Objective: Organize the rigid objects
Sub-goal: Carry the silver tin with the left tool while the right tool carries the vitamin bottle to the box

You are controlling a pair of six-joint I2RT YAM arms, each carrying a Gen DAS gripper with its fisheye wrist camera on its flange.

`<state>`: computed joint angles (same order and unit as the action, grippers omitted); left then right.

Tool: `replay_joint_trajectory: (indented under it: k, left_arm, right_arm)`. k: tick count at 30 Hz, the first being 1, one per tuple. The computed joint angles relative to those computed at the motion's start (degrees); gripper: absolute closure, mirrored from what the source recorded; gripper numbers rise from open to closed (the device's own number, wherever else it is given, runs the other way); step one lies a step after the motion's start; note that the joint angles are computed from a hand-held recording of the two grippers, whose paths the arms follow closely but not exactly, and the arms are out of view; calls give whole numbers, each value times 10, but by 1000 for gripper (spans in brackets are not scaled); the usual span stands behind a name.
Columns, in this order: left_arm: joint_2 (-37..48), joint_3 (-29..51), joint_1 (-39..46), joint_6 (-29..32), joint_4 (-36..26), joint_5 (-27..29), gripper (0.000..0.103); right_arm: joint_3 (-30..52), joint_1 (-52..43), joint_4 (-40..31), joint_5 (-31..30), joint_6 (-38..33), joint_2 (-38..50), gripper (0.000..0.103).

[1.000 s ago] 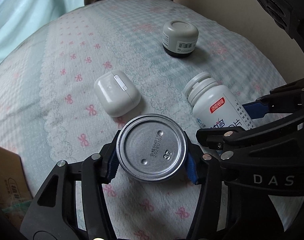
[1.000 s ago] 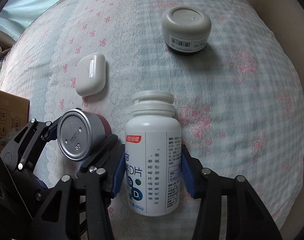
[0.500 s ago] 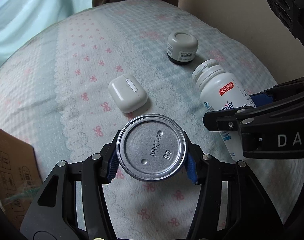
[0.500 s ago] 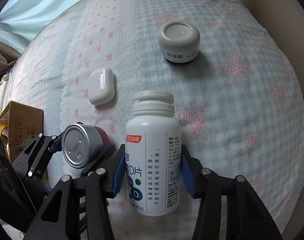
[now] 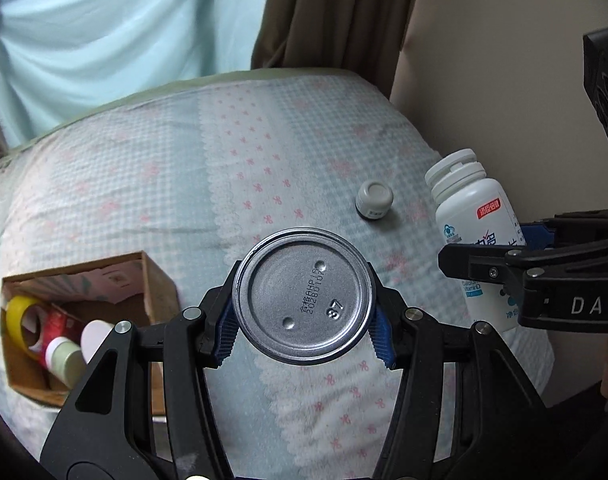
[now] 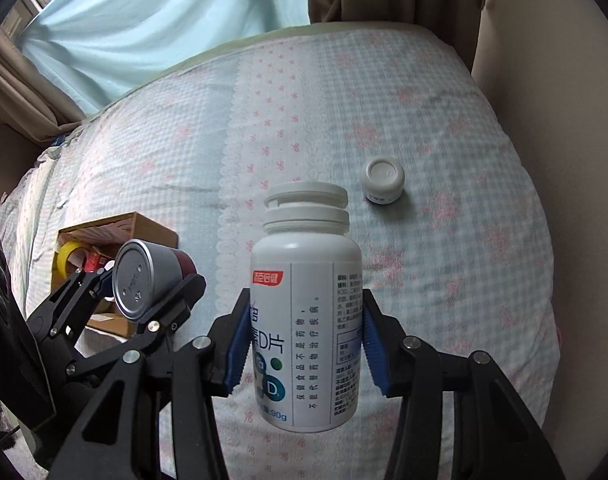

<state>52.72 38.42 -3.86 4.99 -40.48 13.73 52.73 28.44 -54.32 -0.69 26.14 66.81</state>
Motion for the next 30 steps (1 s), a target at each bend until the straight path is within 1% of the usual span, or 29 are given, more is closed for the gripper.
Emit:
replay_joint_trajectory:
  k: [3,5,7,9,11,13,16,19,22,26,30]
  left_arm:
    - [-25,78,93,42,-121,39,52]
    - [-27,128,185,94,-198,79,52]
    - [-18,173,286,162,-264,114,52]
    - [13,220,392,241,-324,154,52]
    - [50,259,475,310,-359,176,52]
    - [93,296,541,368,-383,189,52]
    - [159,341,614,441,-402,197,52]
    - [226,380,658,496,-410,198,52]
    - [294,414,671,536,-405,181,52]
    - [375,455,667,581,-396,160,52]
    - [441,478,645,604,-372,138,52]
  right_arm:
    - [65,60,-48,14,25,-6,57]
    - [106,102,-69,24,39,-1,57]
    - [140,142,-80,29,55,10,57]
    - [171,179,-85,30,70,25,57]
    - [202,218,-88,36,89,49,57]
    - [230,250,-85,37,107,76,57]
    - [258,285,-70,34,133,119,57]
    - [285,312,-54,37,165,168,57]
    - [311,334,-37,38,207,220,57]
    - [341,348,-10,29,260,288,57]
    - [376,352,3,25,302,356,57]
